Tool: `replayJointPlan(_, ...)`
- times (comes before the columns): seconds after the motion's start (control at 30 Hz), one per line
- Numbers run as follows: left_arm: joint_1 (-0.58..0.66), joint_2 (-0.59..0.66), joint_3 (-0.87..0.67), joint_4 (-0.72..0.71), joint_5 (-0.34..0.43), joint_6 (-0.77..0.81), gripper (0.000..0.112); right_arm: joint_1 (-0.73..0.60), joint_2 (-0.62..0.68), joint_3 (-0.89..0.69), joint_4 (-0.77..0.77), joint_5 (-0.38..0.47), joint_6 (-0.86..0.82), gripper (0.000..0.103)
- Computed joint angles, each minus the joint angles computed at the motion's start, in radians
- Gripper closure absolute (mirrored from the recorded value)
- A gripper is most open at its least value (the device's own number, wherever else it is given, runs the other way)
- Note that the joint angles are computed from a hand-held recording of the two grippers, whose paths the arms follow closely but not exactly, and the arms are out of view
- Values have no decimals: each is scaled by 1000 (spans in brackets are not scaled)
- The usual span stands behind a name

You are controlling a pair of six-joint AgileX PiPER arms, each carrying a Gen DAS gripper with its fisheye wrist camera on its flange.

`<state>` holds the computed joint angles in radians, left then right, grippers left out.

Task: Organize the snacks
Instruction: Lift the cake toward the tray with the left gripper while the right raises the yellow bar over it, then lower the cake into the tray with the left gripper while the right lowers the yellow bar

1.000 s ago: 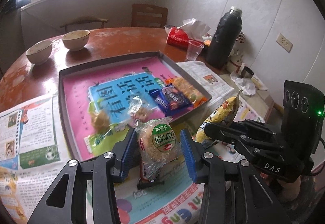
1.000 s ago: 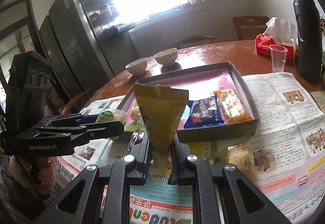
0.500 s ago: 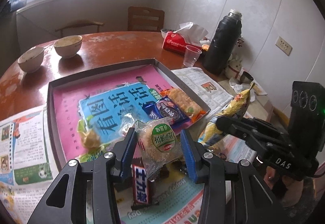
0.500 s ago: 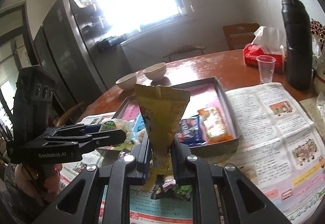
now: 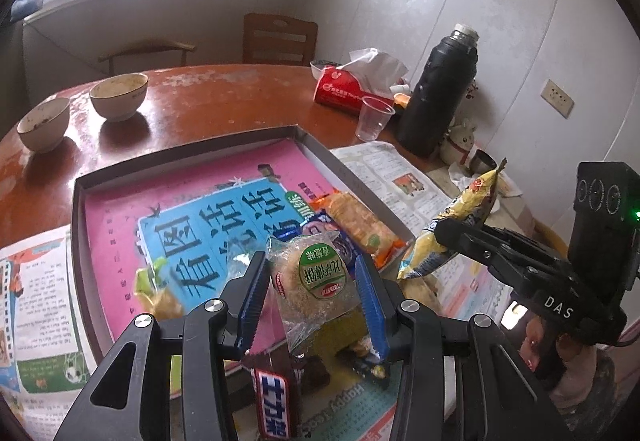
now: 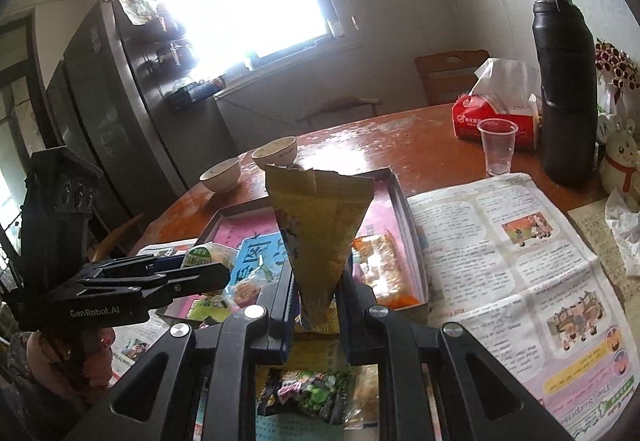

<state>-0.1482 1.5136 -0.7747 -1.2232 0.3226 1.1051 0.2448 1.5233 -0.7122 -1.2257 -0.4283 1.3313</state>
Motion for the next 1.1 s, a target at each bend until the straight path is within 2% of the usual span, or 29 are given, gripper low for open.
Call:
replayJointPlan(0.3,-20,100,-65,38,-30,-46,66,35,43,-64,-1,78,-13,85)
replayJointPlan(0.4,-23,123,-72,27,-38,-36,66,45,72,-93,-49,101,26,85)
replayJointPlan(0.67,-35,161,-87,38,-58,-50,66,57,141,-153,-193,120,160,85)
replayJointPlan(1.1,-57,188,-110,106,-97,-118,66,76,227,-238,-290,126,253,85)
